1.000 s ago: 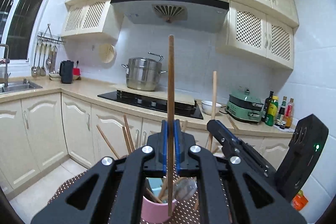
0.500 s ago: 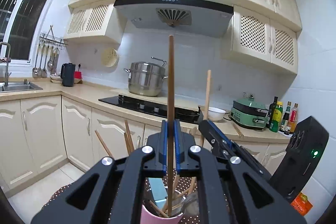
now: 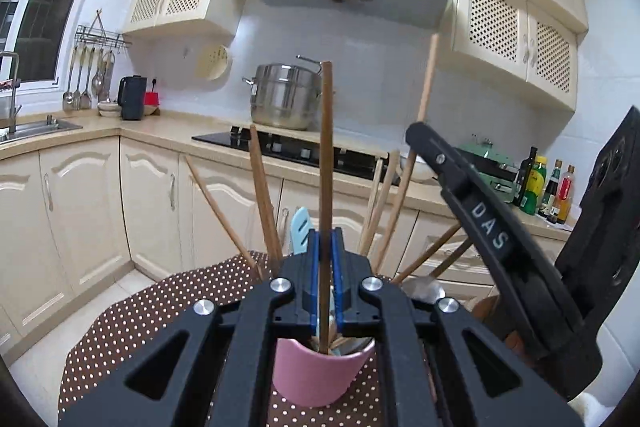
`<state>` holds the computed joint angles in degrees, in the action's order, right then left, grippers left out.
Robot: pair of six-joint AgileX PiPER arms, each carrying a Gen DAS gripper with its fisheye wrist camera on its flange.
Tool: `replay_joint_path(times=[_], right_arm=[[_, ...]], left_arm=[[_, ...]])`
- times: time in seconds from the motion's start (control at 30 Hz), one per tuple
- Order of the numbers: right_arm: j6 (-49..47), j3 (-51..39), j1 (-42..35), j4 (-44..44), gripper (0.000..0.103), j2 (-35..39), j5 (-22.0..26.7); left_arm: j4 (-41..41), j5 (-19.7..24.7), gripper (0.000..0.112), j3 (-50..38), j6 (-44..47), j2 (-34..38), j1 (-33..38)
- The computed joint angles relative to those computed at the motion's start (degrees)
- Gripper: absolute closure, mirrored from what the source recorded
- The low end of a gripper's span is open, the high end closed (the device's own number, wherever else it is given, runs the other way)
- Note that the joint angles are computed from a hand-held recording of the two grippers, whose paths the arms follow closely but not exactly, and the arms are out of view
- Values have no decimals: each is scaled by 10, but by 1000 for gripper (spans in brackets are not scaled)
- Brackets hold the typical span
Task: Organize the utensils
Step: 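Open both tools and release the chopsticks into the cup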
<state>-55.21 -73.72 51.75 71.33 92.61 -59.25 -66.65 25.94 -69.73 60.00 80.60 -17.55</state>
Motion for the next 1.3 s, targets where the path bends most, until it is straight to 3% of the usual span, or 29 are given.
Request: replay_joint_path(times=[0.1,0.17,0.43,0.67,0.87,1.17,1.3], right_arm=[[-16,-3,4,8,97,1,0],[-26,-4,5,16,97,-3,7],[-70,-10,4,58,97,-20,50],[-138,-22,2,122,97,-24,77],[-166,-24,18,150,97,-29,74],[-221,-40,51,211,96,-23,41],[-237,-45,71,231,96,-23,18]], left_arm=[[7,-2,100,-2,-16,0,4],[14,1,81,-6,-32,-1,5],[40,23,70,-15,-76,-10,20],[124,22,67,-33,-161,-4,12],[209,4,64,-35,-230,-9,-1],[401,-11,58,-37,-394,-20,-23],[423,-3,58,-31,-413,-34,-25]])
